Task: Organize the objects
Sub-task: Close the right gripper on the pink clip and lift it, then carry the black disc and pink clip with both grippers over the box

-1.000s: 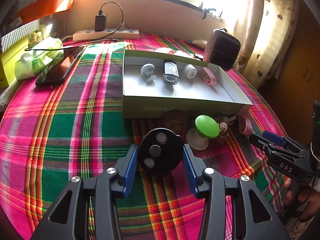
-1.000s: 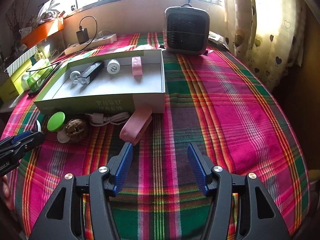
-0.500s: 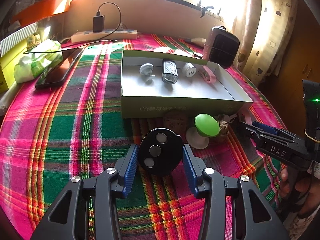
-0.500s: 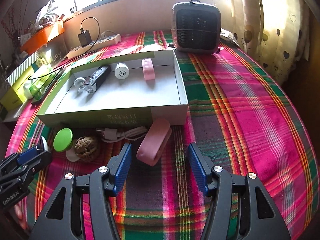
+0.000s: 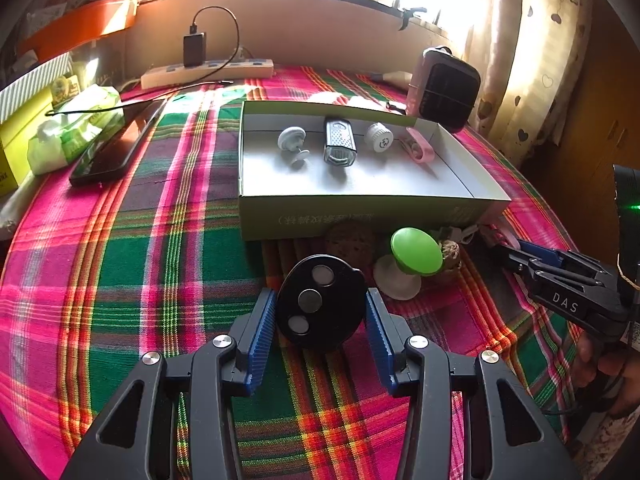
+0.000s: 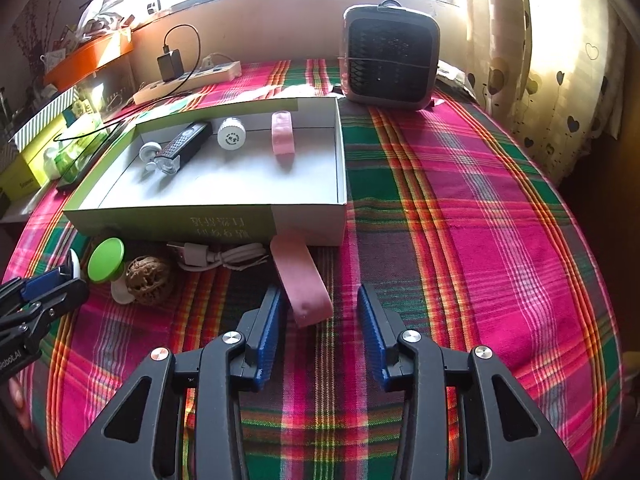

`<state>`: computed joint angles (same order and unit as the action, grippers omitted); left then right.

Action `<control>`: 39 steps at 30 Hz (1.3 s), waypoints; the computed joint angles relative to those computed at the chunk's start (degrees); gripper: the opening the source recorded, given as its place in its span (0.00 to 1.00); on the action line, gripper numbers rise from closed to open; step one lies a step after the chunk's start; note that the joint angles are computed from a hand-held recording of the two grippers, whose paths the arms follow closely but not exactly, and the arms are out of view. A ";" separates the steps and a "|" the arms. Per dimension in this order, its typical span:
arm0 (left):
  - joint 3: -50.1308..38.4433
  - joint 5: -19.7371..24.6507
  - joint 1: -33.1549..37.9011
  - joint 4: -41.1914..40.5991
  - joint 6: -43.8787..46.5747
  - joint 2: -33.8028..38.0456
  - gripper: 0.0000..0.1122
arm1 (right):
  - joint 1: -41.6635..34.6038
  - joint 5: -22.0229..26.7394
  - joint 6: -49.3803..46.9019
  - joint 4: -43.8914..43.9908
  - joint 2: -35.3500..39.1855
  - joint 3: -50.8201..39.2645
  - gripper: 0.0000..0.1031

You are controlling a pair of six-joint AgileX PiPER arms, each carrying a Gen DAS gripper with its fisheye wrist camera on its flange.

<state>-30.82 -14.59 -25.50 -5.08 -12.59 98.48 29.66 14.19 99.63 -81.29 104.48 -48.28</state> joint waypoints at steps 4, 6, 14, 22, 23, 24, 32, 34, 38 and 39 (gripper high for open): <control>-1.31 1.74 -1.48 -11.26 10.20 0.23 0.38 | -0.62 -1.33 -1.18 -0.52 0.47 -0.64 0.38; -1.64 1.76 -2.18 -16.76 15.51 0.39 0.38 | -0.60 -1.56 -1.30 -0.97 0.43 -0.52 0.38; -1.65 1.01 -3.08 -23.27 19.49 0.47 0.37 | -1.10 -3.36 1.86 -5.79 -0.31 0.66 0.18; -1.33 -0.72 -4.97 -33.41 26.64 0.47 0.37 | -1.31 -4.38 2.75 -9.49 -0.87 1.72 0.18; -1.09 -1.14 -5.09 -33.07 25.58 0.43 0.37 | -1.17 -4.28 3.47 -10.42 -0.97 1.96 0.18; -0.88 -1.70 -5.38 -33.26 25.15 0.49 0.37 | -1.04 -4.09 3.36 -10.58 -1.03 2.08 0.18; 0.23 -2.21 -4.07 -23.97 15.49 0.16 0.37 | 0.77 -1.47 1.92 -8.20 -0.92 2.07 0.18; 0.05 -1.95 -4.02 -24.83 16.86 0.20 0.37 | 1.78 0.14 0.82 -6.01 -0.66 1.66 0.18; -0.10 -1.81 -4.12 -25.05 17.00 0.22 0.37 | 1.48 -0.15 3.01 -5.65 -1.02 1.98 0.18; -0.09 -1.87 -4.27 -25.27 17.07 0.23 0.37 | 1.33 -0.42 3.63 -5.86 -1.08 2.04 0.18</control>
